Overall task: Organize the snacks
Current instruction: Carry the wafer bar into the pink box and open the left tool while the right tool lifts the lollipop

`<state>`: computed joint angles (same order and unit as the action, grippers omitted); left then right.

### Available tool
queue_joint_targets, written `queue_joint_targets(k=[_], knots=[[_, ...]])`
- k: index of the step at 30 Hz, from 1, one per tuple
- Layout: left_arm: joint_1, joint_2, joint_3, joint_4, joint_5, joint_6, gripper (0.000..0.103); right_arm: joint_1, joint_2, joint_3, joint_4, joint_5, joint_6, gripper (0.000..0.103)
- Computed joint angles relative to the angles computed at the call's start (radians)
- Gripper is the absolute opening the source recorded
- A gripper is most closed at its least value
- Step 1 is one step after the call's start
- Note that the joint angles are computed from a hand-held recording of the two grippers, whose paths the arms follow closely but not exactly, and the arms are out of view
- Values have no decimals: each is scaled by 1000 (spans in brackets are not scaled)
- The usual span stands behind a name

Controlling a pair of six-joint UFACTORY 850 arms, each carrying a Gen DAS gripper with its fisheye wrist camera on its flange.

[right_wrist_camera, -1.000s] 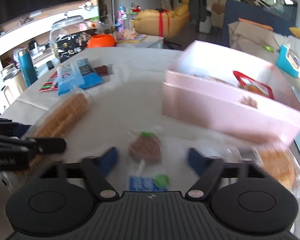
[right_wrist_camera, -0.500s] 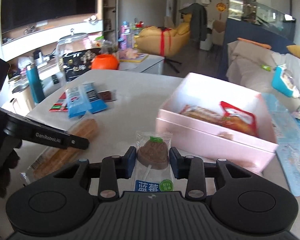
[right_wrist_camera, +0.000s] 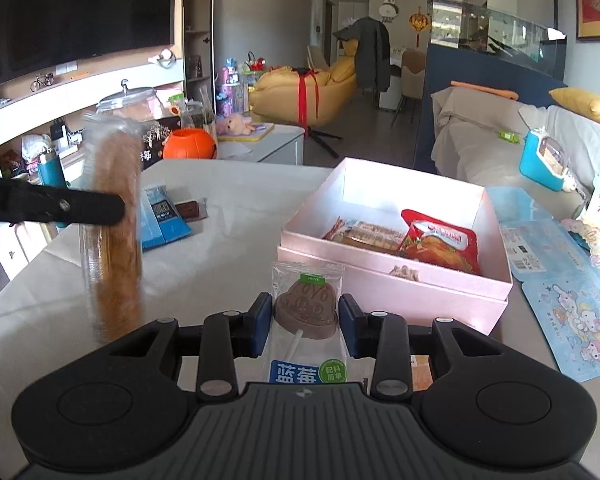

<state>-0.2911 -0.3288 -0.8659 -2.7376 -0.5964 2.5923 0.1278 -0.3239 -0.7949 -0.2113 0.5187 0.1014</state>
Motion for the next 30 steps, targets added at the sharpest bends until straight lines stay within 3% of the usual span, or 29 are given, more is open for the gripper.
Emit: queue_joint_targets(k=[6,8,13,17,23,30], knots=[[-15,-8,19,-79,-31,107,34,1,3,6,-11,0,4,36],[-17,-24,0,-44,-13,98,34,3,-1,2,-28,-6,15,36],[-23,-181,-191,70,127,70,37,16,-32,-33,-76,-40,63,36],[-13,-316,-357,249,229,-138,31,24,-52,-57,-45,-87,28,36],[-4,-304,-334,226,193,-111,30,2,-54,-62,-34,-123,39,36],[-23,-250,-285,228,247,-76,30,2,-61,-52,-64,-107,71,36]])
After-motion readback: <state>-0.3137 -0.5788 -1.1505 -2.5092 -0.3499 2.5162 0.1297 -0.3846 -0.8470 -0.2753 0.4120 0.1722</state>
